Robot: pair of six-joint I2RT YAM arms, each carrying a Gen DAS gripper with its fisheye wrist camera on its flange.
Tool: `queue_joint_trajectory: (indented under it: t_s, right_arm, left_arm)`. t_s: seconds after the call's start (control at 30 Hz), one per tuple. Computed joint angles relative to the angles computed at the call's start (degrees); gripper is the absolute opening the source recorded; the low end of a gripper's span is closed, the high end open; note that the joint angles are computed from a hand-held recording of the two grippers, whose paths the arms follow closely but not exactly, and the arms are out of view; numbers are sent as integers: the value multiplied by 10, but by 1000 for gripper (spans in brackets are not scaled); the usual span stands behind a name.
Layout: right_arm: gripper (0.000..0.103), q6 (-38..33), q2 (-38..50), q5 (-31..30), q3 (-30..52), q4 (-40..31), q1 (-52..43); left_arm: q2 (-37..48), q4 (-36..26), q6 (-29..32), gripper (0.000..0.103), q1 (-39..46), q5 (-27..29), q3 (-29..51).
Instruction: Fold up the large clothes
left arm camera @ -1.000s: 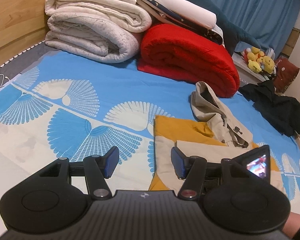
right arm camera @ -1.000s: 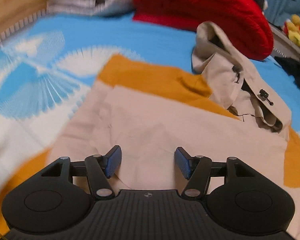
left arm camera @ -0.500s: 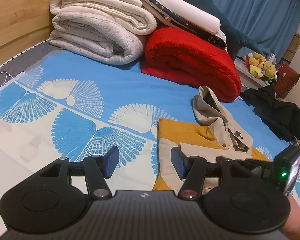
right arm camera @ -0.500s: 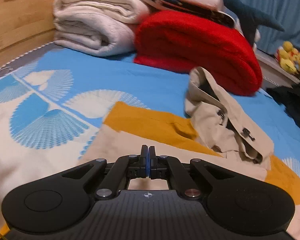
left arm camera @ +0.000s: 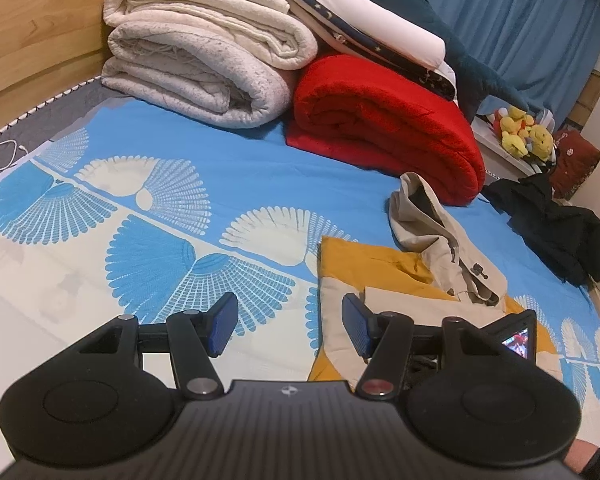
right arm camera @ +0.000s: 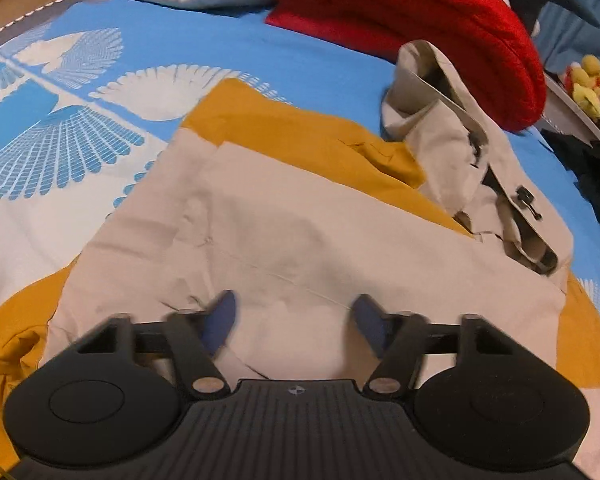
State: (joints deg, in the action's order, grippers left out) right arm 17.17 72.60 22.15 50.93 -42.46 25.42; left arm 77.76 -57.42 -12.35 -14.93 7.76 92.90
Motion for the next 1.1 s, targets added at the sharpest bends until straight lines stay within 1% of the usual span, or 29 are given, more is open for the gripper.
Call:
queue_joint_trajectory:
  t_s: [0.03,0.17,0.27,0.33,0.37,0.4,0.43,0.5,0.53,0.57,0.6,0.63,0.67,0.7,0.73,0.77,0.83,0.87,0.93,0.97,1.0,1.03,1.07,1.1]
  right_arm:
    - [0,2,-1,2,1,-1,-1]
    - [0,7,-47,29,0,2,5]
    - [0,-8,-98,3,0,13,2]
    - [0,-15,-99,-15,9,3,0]
    - [2,-9,-94,-39,12,-2,-6]
    - [17,-5,-89,-66,13,-5,-13]
    - [43,-4,-78,-90,12,-5,-16]
    - [65,0,-55,-79,4,3,8]
    - [66,3,-36,-79,4,4,16]
    - [66,9,-17,-81,4,4,23]
    - [64,19,-2,-65,6,5,37]
    - [56,19,12,-44,4,9,49]
    - [44,16,18,-34,4,12,54]
    - [14,14,18,-27,6,11,56]
    - [4,15,12,-20,9,8,58]
    - [4,21,-2,-9,12,6,64]
    - [3,32,-41,33,22,-4,94]
    - [3,48,-64,47,31,-10,113]
    - [3,93,-104,35,33,-14,140]
    - [5,104,-106,20,29,-16,149]
    - [13,107,-98,-22,25,-24,147]
    - [17,108,-85,-47,24,-34,142]
    - [17,116,-80,-46,18,-47,142]
    - [17,141,-96,-22,11,-51,143]
  left_arm:
    - [0,0,0,63,5,3,-1]
    - [5,0,0,63,25,13,2]
    - [7,-1,-2,63,33,17,3]
    - [7,-1,0,63,31,14,2]
    - [7,-2,1,63,30,13,2]
    - [7,-2,1,63,29,12,2]
    - [7,-2,1,63,27,10,1]
    - [7,0,-1,63,23,6,-1]
    - [7,0,-2,63,21,4,-1]
    - [8,0,-1,63,22,5,-1]
    - [8,0,0,63,21,5,-1]
    - [8,1,1,63,19,4,-2]
    - [7,2,4,63,18,4,-3]
    - [8,2,5,63,17,5,-4]
    - [8,2,5,63,17,5,-4]
    - [7,3,4,63,17,4,-5]
    - [8,5,0,63,17,4,-4]
    - [10,4,-1,63,18,3,-3]
    - [11,4,-2,63,18,2,-2]
    - [11,3,-3,63,14,-1,-2]
    - [12,2,1,63,17,3,0]
    - [10,2,2,63,15,1,-1]
    - [8,3,1,63,10,-2,-4]
    - [7,3,1,63,6,-4,-5]
